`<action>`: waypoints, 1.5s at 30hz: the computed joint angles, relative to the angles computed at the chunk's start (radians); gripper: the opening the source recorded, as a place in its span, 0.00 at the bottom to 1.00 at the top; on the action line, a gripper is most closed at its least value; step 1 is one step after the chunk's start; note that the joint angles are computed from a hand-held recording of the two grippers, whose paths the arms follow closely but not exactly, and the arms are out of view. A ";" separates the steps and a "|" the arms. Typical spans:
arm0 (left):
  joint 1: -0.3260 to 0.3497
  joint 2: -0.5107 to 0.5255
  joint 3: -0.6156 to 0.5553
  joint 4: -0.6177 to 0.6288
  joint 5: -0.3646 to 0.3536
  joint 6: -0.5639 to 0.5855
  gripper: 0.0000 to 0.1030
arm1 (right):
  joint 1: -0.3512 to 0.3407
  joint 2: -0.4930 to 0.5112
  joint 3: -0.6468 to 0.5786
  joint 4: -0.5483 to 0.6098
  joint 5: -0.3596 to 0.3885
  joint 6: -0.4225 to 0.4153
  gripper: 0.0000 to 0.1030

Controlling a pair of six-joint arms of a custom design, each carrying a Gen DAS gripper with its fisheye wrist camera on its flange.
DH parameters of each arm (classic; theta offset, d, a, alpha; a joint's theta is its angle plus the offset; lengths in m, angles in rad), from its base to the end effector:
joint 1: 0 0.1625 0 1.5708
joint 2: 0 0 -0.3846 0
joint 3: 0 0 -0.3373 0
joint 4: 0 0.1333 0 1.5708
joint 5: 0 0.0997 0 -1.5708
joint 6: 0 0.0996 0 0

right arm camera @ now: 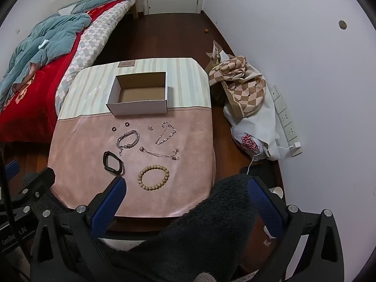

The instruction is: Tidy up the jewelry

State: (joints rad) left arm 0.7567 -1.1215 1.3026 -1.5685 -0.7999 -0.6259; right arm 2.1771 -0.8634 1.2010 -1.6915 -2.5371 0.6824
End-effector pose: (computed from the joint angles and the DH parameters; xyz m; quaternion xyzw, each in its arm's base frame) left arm -0.2853 -0.5482 0.3598 0.1210 0.9154 -0.1831 0.3374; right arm 0.4145 -0.5077 0.2664 0.0168 -0.8816 0.2008 0.4268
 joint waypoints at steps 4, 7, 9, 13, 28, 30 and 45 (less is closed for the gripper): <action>0.001 0.001 -0.001 0.001 -0.001 0.002 1.00 | -0.001 -0.002 0.005 -0.006 0.005 -0.001 1.00; 0.003 0.002 -0.003 0.003 0.002 -0.001 1.00 | -0.002 -0.002 0.005 -0.005 0.007 -0.002 1.00; 0.003 0.001 -0.013 0.014 0.006 0.002 1.00 | -0.001 0.001 0.002 -0.004 0.011 -0.003 1.00; 0.003 -0.006 -0.009 0.013 0.009 0.006 1.00 | -0.002 -0.009 0.020 -0.016 0.007 -0.005 1.00; -0.008 0.001 -0.015 0.025 0.022 -0.002 1.00 | 0.003 -0.009 0.024 -0.010 0.008 0.004 1.00; -0.010 0.000 -0.015 0.026 0.025 -0.003 1.00 | 0.002 -0.011 0.026 -0.014 0.008 0.003 1.00; -0.016 -0.004 -0.008 0.024 0.035 -0.006 1.00 | 0.004 -0.010 0.026 -0.018 0.010 0.003 1.00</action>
